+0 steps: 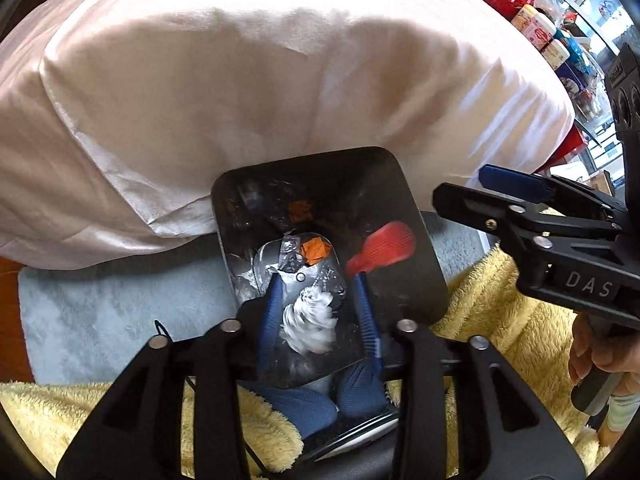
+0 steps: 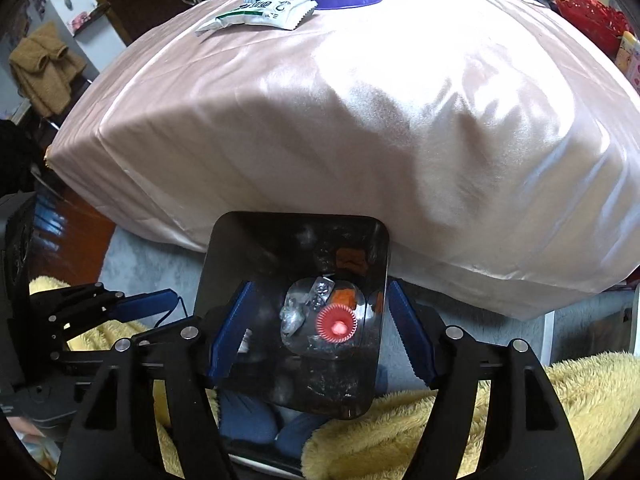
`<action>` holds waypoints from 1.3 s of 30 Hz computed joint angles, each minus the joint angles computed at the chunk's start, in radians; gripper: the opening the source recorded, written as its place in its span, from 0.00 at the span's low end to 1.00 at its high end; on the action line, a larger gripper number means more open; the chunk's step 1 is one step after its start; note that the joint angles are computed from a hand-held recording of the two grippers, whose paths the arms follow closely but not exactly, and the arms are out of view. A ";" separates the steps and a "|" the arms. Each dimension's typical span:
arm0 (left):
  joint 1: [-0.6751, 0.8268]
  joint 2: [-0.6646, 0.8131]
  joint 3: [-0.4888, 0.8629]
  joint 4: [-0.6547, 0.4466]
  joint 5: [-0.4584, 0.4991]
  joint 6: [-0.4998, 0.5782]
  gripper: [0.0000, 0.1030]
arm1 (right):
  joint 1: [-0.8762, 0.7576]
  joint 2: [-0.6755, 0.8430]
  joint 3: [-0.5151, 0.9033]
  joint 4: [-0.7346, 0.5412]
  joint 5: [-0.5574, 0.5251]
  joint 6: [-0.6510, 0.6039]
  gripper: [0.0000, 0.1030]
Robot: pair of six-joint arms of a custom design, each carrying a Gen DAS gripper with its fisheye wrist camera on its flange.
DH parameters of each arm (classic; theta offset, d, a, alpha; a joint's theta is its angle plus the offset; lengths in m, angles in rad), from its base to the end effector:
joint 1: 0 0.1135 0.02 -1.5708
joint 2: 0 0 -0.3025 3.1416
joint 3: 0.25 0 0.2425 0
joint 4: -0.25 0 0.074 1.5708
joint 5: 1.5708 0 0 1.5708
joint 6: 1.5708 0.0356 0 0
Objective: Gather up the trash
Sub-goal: 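Drop the crumpled foil and pink cone into the black bin, then move both grippers back over the table toward the remaining trash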
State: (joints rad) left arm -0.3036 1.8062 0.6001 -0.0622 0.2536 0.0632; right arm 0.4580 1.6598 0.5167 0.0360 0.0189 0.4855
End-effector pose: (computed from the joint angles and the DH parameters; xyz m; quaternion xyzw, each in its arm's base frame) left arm 0.2480 -0.0871 0.1060 0.1976 0.9607 -0.1420 0.1334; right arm 0.2227 0.1090 0.1279 0.0156 0.9731 0.0962 0.2089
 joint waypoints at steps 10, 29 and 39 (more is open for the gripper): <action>0.066 -0.099 0.014 -0.053 -0.095 0.032 0.88 | -0.102 -0.091 -0.030 -0.015 -0.032 -0.008 0.81; 0.151 -0.170 0.243 -0.208 -0.063 0.063 0.92 | -0.256 -0.124 0.218 -0.175 -0.011 -0.173 0.87; 0.132 -0.049 0.395 -0.245 -0.034 0.055 0.92 | -0.248 0.135 0.427 -0.172 0.119 -0.273 0.87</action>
